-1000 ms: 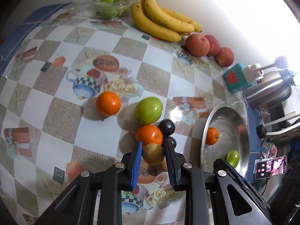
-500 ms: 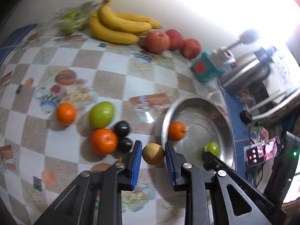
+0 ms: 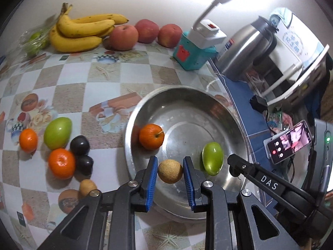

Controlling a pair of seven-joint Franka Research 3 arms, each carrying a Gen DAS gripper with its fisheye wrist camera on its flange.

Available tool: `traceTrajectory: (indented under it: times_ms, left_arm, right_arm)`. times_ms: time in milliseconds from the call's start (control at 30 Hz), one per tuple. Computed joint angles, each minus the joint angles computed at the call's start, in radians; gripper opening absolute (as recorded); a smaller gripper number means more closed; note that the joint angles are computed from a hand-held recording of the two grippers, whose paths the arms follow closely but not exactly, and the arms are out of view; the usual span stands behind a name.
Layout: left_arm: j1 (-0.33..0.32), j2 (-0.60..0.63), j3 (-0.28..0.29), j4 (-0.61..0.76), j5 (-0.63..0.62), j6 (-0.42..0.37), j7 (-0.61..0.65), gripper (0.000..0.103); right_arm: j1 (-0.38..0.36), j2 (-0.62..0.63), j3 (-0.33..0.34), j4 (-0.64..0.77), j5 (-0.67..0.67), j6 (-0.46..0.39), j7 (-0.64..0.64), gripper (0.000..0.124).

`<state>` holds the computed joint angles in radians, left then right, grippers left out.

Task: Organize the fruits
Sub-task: 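Carry the dark plum and brown round fruit over the steel plate with both tools, then open the right tool to drop the plum while the left tool releases the brown fruit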

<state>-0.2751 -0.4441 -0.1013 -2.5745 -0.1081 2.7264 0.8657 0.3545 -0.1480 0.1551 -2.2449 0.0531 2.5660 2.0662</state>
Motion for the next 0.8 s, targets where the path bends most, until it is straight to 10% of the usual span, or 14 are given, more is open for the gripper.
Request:
traceTrajectory:
  times_ms: [800]
  left_arm:
    - [0.007,0.067,-0.018,0.037,-0.006,-0.057,0.027,0.028]
  right_arm:
    - [0.001,0.032,0.001,0.033,-0.099,-0.078,0.095,0.026]
